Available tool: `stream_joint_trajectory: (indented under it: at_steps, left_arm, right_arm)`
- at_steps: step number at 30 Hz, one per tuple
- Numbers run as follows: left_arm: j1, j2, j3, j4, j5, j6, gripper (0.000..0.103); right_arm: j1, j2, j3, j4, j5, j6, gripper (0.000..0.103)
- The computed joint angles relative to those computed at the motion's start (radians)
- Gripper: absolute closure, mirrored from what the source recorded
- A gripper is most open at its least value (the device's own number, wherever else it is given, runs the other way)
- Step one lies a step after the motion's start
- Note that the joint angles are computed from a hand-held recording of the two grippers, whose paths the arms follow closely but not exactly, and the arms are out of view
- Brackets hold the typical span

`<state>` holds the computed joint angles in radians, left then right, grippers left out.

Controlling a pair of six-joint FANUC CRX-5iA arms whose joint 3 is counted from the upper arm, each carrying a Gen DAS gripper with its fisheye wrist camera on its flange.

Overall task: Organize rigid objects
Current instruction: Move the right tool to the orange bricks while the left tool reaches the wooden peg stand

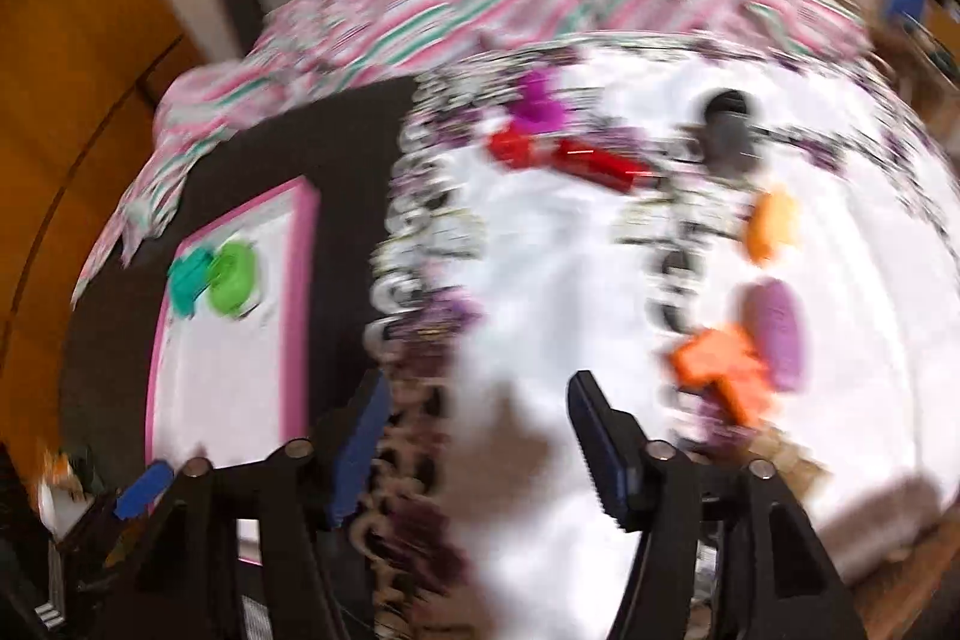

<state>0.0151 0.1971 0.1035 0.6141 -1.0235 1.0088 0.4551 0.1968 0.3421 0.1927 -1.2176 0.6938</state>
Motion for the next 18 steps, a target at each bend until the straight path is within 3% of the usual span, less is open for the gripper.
stream_joint_trajectory:
  at_steps: [6,11,14,18]
  left_arm:
    - [-0.028,0.002,0.005,0.014,-0.017,-0.025,0.043]
    - [-0.028,-0.009,-0.009,0.032,-0.01,-0.05,0.043]
    - [-0.022,-0.01,-0.013,0.041,-0.007,-0.052,0.043]
    - [-0.009,-0.005,-0.014,0.051,-0.012,-0.033,0.043]
  right_arm:
    - [-0.089,-0.043,-0.003,-0.042,-0.123,-0.131,0.014]
    - [-0.18,-0.027,0.015,-0.158,-0.244,-0.243,0.014]
    - [-0.212,0.006,0.052,-0.22,-0.292,-0.224,0.013]
    - [-0.265,0.051,0.118,-0.369,-0.279,-0.194,0.01]
